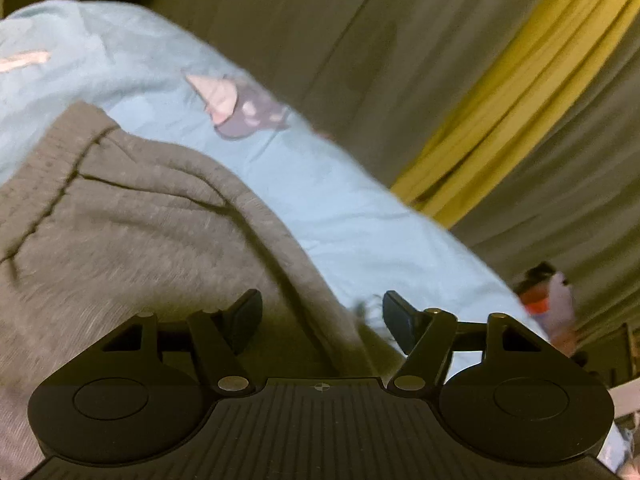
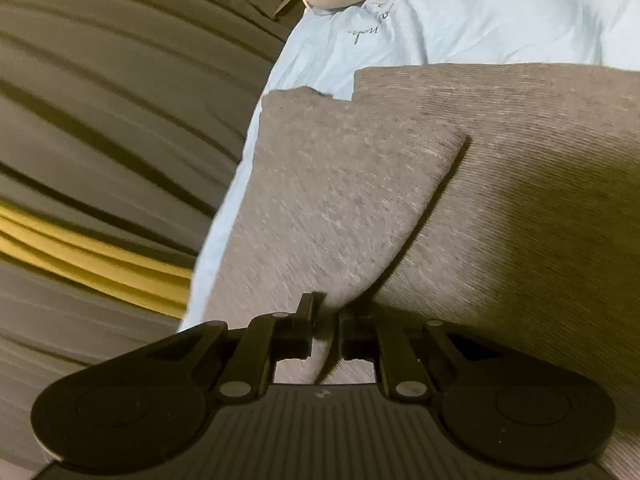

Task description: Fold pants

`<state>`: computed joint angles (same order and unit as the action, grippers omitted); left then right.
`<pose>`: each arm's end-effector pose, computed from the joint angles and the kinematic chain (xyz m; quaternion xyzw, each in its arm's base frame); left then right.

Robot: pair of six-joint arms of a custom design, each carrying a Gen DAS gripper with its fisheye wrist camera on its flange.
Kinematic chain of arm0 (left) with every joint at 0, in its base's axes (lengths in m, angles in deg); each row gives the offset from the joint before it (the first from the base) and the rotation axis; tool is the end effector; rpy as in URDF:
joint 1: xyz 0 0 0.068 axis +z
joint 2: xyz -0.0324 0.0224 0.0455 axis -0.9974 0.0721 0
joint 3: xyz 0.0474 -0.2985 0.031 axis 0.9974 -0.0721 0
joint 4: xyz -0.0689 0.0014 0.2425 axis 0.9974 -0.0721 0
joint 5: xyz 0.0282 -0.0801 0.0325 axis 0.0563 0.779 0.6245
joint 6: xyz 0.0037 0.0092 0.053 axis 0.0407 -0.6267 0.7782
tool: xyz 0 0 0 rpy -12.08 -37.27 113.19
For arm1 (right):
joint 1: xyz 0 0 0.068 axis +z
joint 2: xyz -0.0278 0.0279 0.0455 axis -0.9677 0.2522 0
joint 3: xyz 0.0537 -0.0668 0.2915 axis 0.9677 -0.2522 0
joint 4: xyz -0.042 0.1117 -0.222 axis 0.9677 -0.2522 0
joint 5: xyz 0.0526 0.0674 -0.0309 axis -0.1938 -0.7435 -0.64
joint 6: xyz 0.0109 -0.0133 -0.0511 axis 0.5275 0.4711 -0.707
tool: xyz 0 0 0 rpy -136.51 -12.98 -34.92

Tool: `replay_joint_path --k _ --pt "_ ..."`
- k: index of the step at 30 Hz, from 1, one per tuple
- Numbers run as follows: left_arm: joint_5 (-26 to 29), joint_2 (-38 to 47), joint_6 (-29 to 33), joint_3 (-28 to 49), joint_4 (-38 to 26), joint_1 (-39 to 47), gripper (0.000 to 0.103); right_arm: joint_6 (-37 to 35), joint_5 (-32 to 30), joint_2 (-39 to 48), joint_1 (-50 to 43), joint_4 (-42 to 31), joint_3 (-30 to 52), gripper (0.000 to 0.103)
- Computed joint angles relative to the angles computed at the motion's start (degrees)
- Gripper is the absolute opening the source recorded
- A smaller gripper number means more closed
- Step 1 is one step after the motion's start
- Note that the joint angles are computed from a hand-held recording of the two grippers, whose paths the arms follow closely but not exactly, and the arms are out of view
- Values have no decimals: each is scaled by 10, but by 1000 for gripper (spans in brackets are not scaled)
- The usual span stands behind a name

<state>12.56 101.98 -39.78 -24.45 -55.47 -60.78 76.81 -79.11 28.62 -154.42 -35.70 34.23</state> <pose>0.3426 0.1486 0.1673 -0.3020 0.8894 -0.1255 0.3196 0.0765 -0.2392 0.0900 0.4881 0.7328 0.2930 0.3727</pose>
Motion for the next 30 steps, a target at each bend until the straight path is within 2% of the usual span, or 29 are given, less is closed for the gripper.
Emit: replay_joint_path --k 2,3,4,5,8,10,12,15,16,18,20,22,23,24,25,27,29,30 --pt "2 10 -14 11 -2 2 48 18 1 4 8 19 -3 12" --pt "10 17 -18 26 -15 7 34 25 4 1 13 33 -9 12" --pt "9 21 -17 41 -37 10 15 29 12 -4 20 42 -13 11" --pt "10 19 -9 50 -56 14 12 34 24 -15 26 53 -20 7" --pt "43 -23 7 27 -55 38 10 39 40 -59 34 45 -31 5" --pt "79 -77 23 2 -60 66 10 39 16 -93 23 14 -23 5" --pt "133 -131 44 -13 -85 104 9 23 -13 -116 5 -51 5 4" --pt "237 -212 113 -29 -159 187 9 -99 -49 -156 -65 -219 60 4" --pt "273 -242 152 -36 -198 224 9 -159 -58 -154 -94 -289 87 4" --pt "350 -291 288 -41 -326 322 9 -311 -59 -118 -165 -454 153 4" --pt "394 -295 489 -38 -495 434 10 -449 -38 -67 -234 -577 214 4" --pt "383 -267 658 -48 -613 525 10 -500 -3 -35 -274 -601 240 4" --pt "357 -253 715 -69 -634 566 10 -499 22 -19 -281 -585 244 5" --pt "329 -244 742 -91 -626 591 10 -487 44 -5 -285 -566 243 5" --pt "305 -234 751 -113 -603 609 10 -482 67 12 -289 -554 245 5" --pt "257 -219 727 -159 -534 629 10 -453 101 30 -286 -514 234 5" --pt "247 -205 711 -184 -485 638 12 -450 120 41 -281 -489 224 5" --pt "243 -211 704 -189 -475 639 16 -448 122 42 -280 -485 222 10"
